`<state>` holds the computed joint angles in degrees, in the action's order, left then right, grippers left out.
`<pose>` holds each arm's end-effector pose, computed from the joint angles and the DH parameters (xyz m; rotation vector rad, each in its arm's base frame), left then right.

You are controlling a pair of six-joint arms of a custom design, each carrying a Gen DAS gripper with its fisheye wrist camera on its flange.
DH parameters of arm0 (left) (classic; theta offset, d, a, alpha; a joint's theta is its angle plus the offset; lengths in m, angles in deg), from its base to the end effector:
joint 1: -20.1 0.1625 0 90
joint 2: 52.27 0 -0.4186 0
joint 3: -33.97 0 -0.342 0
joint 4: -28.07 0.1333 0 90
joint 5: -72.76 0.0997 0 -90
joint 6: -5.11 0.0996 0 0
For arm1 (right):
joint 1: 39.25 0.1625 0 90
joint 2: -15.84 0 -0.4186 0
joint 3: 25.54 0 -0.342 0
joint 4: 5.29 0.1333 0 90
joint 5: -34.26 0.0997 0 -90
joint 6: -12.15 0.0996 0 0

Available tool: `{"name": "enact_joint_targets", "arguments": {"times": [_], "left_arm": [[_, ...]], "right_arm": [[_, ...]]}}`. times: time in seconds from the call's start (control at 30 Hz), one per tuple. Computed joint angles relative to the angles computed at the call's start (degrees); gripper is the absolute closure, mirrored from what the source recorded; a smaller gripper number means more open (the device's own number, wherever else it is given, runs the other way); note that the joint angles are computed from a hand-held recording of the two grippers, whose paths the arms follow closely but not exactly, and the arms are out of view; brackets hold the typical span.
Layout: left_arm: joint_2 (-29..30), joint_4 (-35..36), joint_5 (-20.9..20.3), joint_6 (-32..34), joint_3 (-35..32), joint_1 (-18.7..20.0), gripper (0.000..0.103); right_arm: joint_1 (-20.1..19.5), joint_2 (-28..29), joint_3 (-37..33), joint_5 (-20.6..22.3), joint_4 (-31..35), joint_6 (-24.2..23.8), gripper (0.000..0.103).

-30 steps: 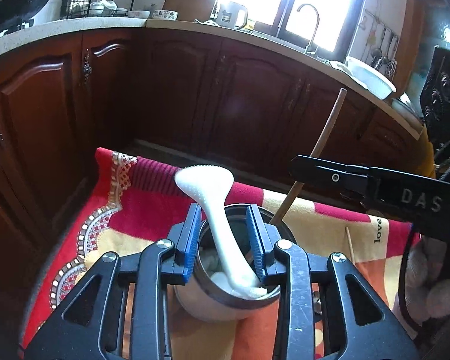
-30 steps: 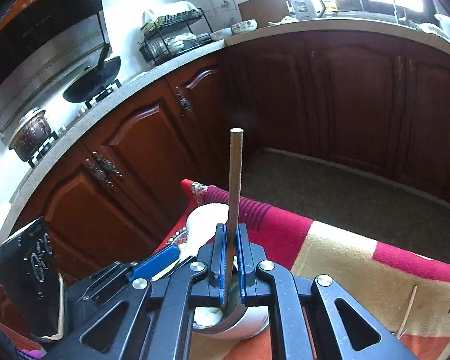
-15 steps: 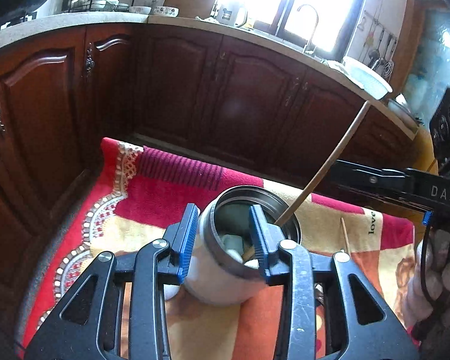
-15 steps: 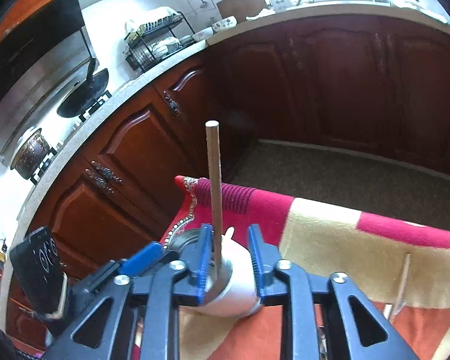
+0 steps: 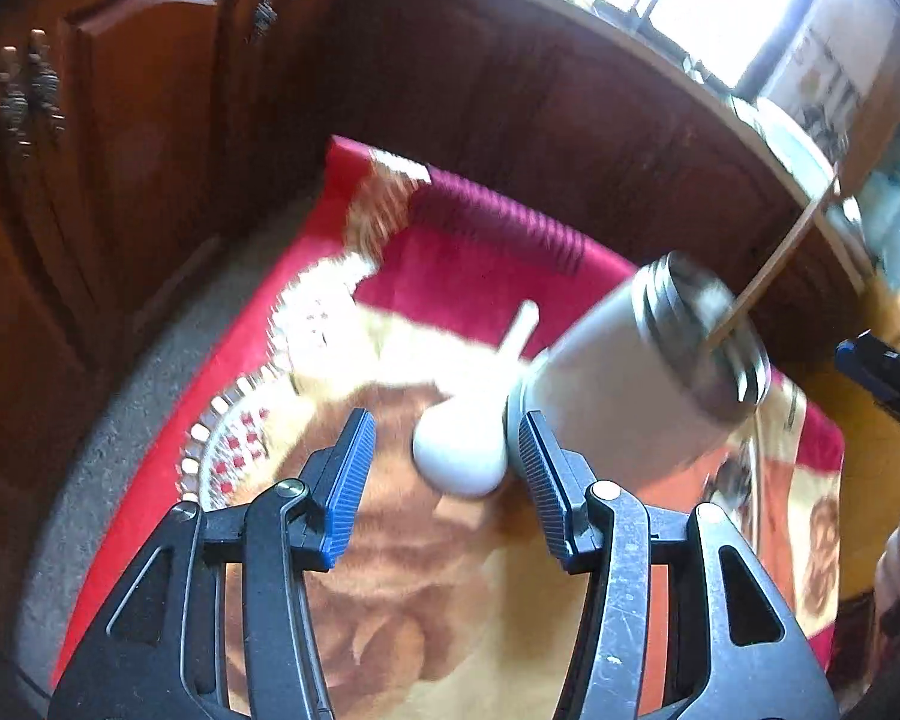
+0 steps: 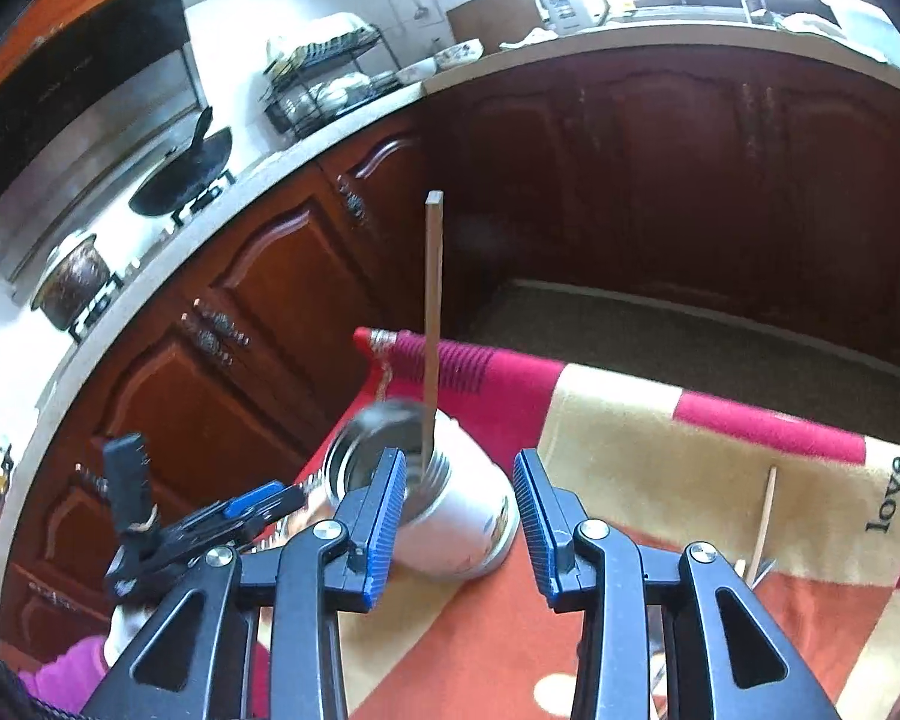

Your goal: Organize utensils

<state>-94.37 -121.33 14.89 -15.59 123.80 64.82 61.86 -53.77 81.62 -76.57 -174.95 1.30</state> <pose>-0.3346 -0.5935 0.1276 0.4980 2.6597 -0.6559 0.2027 -0.5241 0.3442 0.3159 -2.5983 1.0062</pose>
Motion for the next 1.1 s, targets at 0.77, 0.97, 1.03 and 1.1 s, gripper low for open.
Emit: {"name": "enact_joint_targets", "arguments": {"times": [0.77, 0.97, 1.03, 1.1], "left_arm": [[-1.93, 2.18, -3.94, -1.26, 5.81, -1.84, 0.044], [-2.31, -0.41, -5.43, -4.48, 9.51, -5.37, 0.044], [-1.79, 0.50, -4.48, -6.19, 9.43, -6.94, 0.044], [-1.18, 0.89, -3.87, -7.14, 9.27, -8.21, 0.044]], "right_arm": [[-9.21, -10.39, 16.63, -7.90, 1.43, 1.37, 0.067], [-11.64, -11.58, 19.50, -7.23, -1.99, 0.34, 0.069], [-12.01, -12.47, 20.22, -7.07, -2.31, 0.94, 0.069], [-12.10, -13.13, 20.87, -7.54, -2.71, 1.30, 0.069]]}}
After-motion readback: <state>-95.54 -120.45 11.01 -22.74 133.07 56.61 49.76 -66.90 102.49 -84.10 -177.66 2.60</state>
